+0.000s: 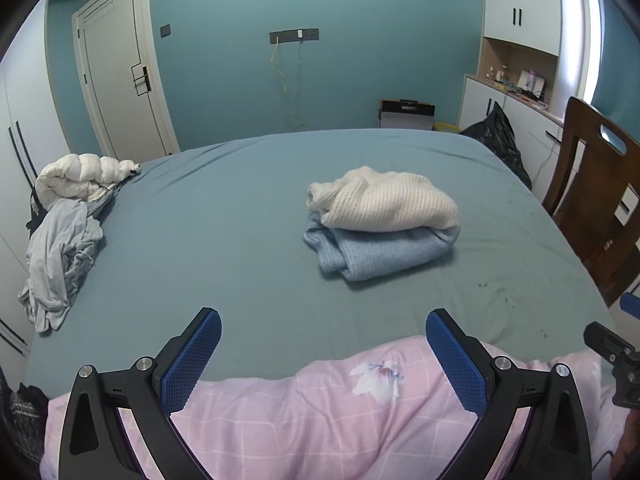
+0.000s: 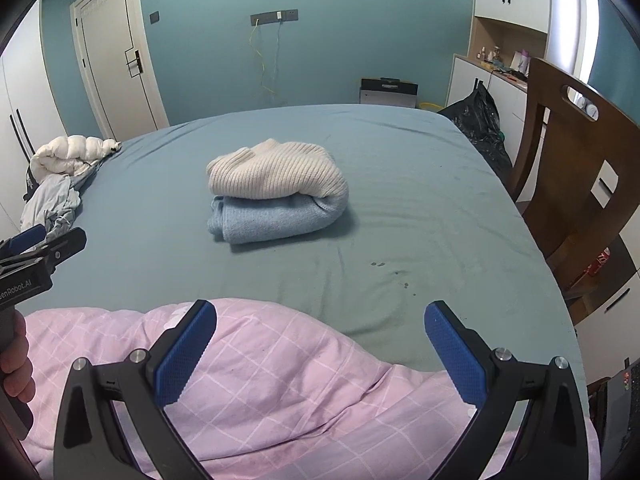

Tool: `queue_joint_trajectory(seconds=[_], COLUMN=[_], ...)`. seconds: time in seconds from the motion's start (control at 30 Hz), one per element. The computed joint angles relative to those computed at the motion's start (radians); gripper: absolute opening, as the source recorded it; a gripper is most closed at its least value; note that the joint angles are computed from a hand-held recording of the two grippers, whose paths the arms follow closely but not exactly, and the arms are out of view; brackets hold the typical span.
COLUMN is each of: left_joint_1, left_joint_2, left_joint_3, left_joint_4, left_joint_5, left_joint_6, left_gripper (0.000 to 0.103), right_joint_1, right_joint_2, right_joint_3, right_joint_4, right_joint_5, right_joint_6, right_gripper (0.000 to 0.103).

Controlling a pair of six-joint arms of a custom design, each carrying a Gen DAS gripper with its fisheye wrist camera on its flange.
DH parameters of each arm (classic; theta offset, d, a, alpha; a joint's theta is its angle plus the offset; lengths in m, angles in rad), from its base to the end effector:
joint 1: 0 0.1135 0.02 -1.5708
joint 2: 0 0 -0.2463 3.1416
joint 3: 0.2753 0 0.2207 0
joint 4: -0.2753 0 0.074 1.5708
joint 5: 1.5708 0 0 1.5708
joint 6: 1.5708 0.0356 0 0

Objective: Fold small clothes

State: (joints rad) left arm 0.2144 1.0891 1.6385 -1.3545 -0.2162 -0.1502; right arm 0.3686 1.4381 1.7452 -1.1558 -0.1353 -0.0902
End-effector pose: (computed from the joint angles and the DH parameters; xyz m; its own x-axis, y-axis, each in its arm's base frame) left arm 0.1265 0.0354 0.4154 -0.6436 -0.2897 -0.7084 -0.4545 0.8894 0.0492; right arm 0.2258 0.0924 0.3970 -0.6575 -0.3496 -0.6674 -0.5014 0.8642 0.0413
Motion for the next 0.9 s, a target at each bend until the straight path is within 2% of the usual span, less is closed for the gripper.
queue_joint_trajectory(seconds=[0.4,0.9], left_joint_1=[-0.043,-0.065], left_joint_2=[0.008,0.013], left_joint_3=[-0.003,-0.024], left_joint_4=[-0.007,-0.006], left_joint_5=[-0.023,-0.045], left_joint_6=[-0.020,-0.038], left_gripper=[0.103,0.103], right_joint_1=[0.020,0.090], right_joint_2=[-0.004,-0.027], right_joint_3=[0.027,0.025], right_joint_4=[-0.044,-0.042], right_joint_5=[0.029,0.107], right_joint_6=[0.006,0.019], right_gripper=[0.102,0.101])
